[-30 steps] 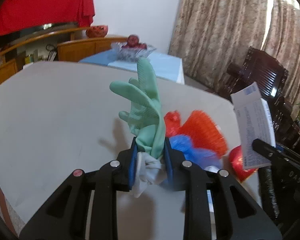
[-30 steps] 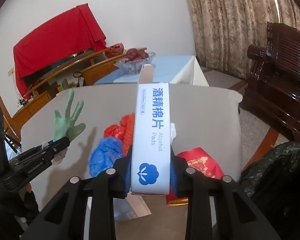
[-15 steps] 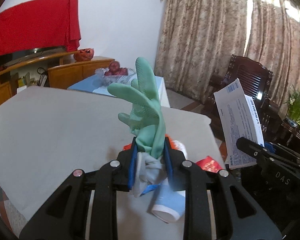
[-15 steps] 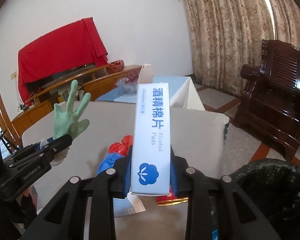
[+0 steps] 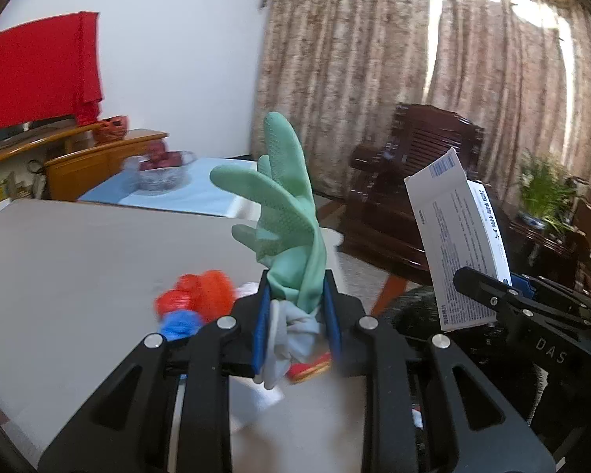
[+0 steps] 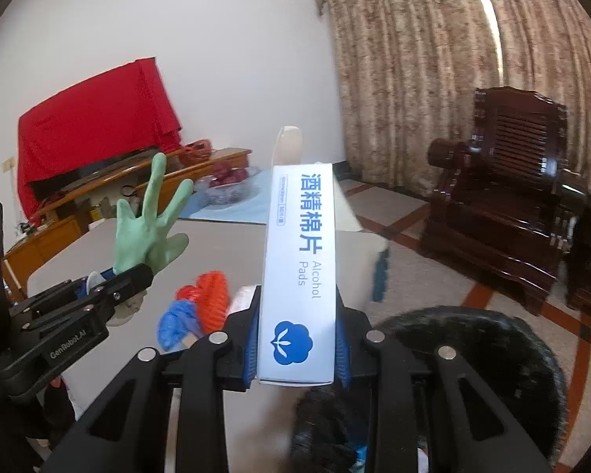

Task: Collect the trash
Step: 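Open both grippers over the bin to drop the glove and box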

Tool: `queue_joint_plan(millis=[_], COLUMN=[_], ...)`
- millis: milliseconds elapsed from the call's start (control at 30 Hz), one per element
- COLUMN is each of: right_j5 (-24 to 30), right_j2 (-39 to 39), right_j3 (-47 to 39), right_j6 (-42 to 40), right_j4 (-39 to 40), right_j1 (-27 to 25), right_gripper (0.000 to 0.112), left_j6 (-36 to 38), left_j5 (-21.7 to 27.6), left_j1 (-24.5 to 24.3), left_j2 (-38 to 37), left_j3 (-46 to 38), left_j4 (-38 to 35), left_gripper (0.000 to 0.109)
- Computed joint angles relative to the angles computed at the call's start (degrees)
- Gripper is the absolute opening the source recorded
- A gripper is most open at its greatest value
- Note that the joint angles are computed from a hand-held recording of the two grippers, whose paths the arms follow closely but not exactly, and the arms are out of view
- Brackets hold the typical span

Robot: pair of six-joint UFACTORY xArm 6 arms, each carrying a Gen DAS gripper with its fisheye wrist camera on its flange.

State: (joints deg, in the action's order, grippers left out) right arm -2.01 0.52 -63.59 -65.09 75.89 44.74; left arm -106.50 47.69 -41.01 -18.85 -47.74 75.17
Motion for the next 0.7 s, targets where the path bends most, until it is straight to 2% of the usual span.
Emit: queue_joint_plan(millis=[200, 467, 567, 700], right_j5=[-1.6, -2.5, -2.6, -2.4], right_j2=[-3.8, -6.2, -6.1, -5.4], right_j3=[5.2, 11.4, 13.0, 14.1], right_j6=[2.3, 14.0, 19.8, 23.1], right_j4=[-1.6, -13.1, -19.1, -22.0], right_j1=[-4.0, -10.1, -12.3, -14.2], right_gripper=[0.03, 0.031, 0.031, 0.03], left_j6=[-1.2, -2.9, -2.2, -1.3], left_j5=[-6.0, -14.4, -17.0, -19.9], left_j1=[-0.2, 0.2, 0.6, 1.0], left_j2=[7.7, 19.9, 23.6, 28.4], left_j3=[-5.7, -15.5, -18.4, -22.0], left_j4=[2.8, 6.4, 6.1, 5.0], left_gripper=[0.024, 0.024, 0.024, 0.024])
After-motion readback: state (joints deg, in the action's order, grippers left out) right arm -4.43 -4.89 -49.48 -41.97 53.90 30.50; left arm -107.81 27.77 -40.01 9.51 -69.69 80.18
